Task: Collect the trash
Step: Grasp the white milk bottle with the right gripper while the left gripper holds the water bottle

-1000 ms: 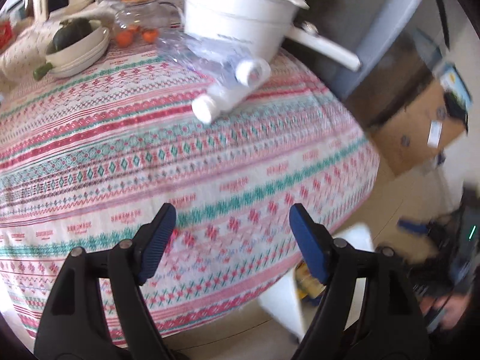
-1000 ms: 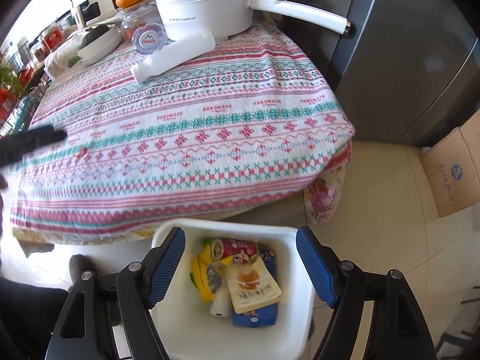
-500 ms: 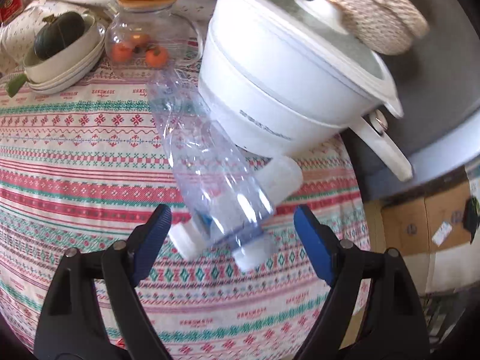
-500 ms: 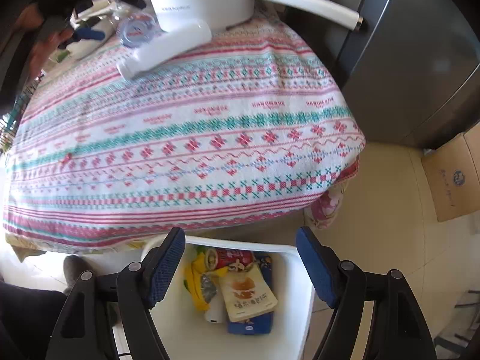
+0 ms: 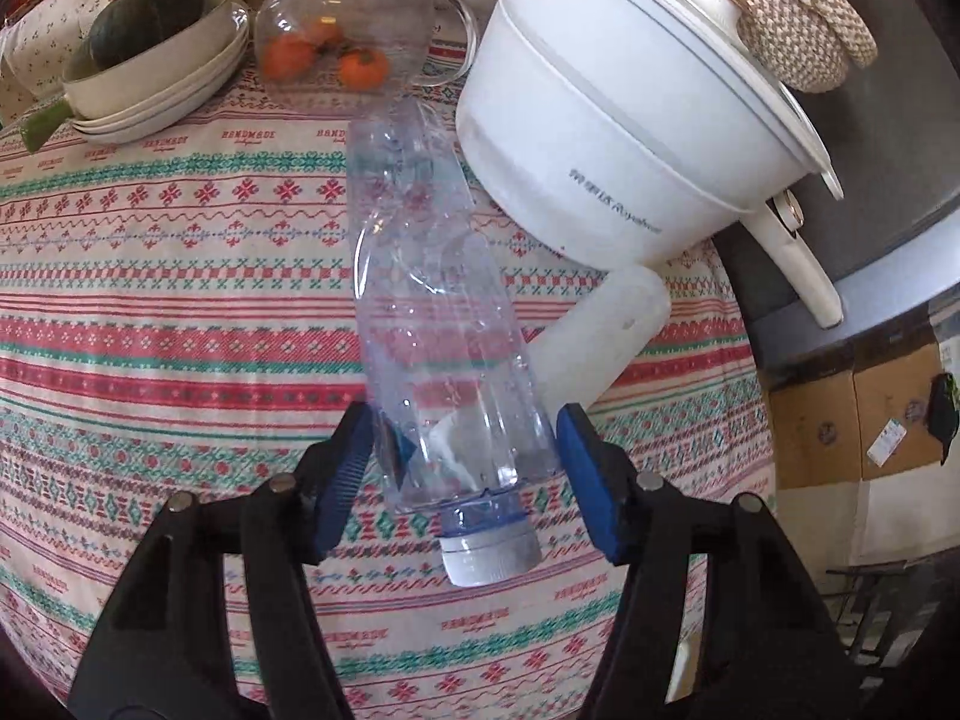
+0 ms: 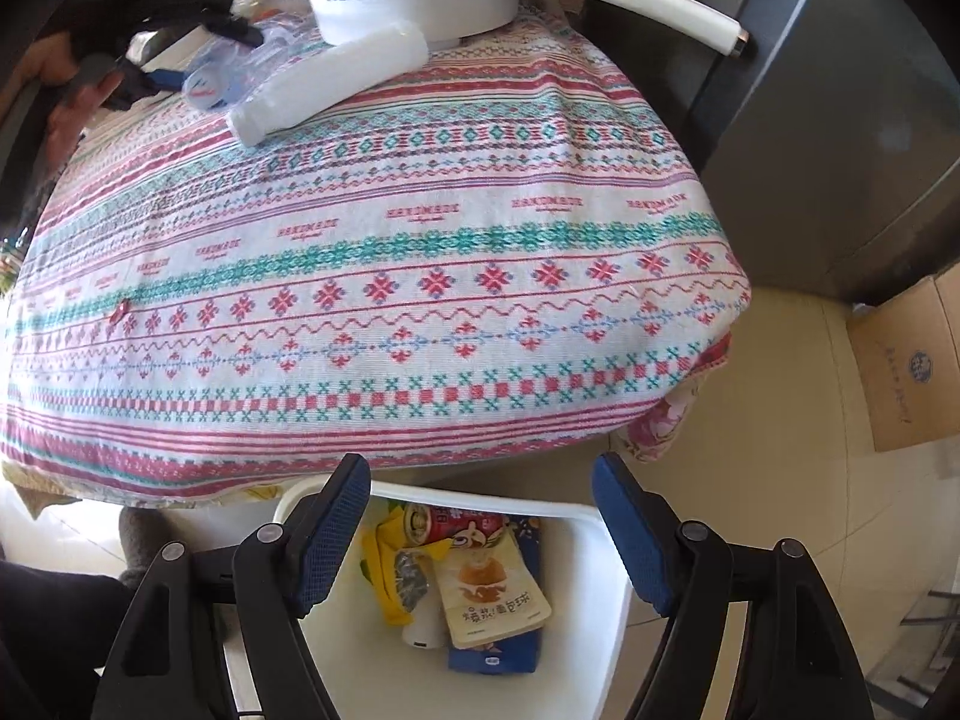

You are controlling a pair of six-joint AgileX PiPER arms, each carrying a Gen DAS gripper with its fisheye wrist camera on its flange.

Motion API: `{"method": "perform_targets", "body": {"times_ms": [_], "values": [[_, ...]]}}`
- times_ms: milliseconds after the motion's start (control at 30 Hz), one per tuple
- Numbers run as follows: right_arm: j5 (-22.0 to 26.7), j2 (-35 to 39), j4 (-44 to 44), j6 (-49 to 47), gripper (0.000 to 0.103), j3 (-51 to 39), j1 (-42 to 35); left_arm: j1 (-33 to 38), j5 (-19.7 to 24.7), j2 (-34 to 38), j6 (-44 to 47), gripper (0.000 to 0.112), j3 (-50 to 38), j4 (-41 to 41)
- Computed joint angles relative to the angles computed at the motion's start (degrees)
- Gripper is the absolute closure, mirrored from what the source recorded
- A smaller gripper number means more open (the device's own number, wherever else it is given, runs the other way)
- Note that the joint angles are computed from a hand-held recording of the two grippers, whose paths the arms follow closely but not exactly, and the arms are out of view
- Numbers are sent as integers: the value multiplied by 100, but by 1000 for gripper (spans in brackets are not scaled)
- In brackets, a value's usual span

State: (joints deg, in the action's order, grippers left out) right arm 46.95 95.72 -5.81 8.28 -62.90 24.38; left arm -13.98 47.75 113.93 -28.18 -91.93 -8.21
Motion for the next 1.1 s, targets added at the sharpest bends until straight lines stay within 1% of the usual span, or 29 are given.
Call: {"method": "perform_targets", "body": {"times_ms": [67,167,233,300,367,400,467,500,600,633,667,700,733,767,800,833,967,1033,1100], "values": [[-7,-14,-79,78,25,10,107,49,-256,-519,372,48,878,17],[-18,-30,-142,149,25,23,244,207,-353,-1032,886,48,1796,44],[-9,6,-178,206,25,2,328,345,-171,-1161,1306,48,2115,-91],[20,56,-212,269,25,-27,429,437,216,-1095,1727,47,2206,-303],[32,97,-202,291,25,-59,518,498,339,-1137,1931,46,2274,-423],[37,115,-175,276,25,-86,537,491,281,-1195,1887,45,2303,-351],[67,186,-105,298,25,-206,604,501,-30,-1326,1734,35,2390,-198],[63,233,-81,333,25,-274,630,513,-173,-1340,1692,34,2404,-185],[108,502,50,515,25,-670,679,511,-550,-1055,1502,34,2204,-74],[118,614,165,570,25,-844,676,499,-659,-947,1436,38,2161,-43],[118,726,268,610,25,-1019,665,487,-820,-906,1299,48,2205,49],[83,846,359,688,25,-1202,670,532,-1120,-943,1345,48,2422,-56],[29,997,387,817,25,-1425,699,554,-1285,-986,1426,49,2530,-153],[-13,1162,344,978,25,-1658,746,563,-1277,-999,1500,49,2541,-179],[-63,1333,256,1198,25,-1906,803,474,-1295,-1036,1351,49,2571,-31],[-126,1518,200,1396,25,-2164,853,523,-1374,-1227,1359,50,2755,97],[-420,2271,460,1874,25,-3173,886,700,-1607,-1764,1349,50,3271,593],[-472,2722,482,2189,25,-3781,926,846,-1679,-1928,1544,50,3477,579],[-409,3213,359,2547,25,-4462,988,968,-1740,-2038,1673,50,3637,554]]}}
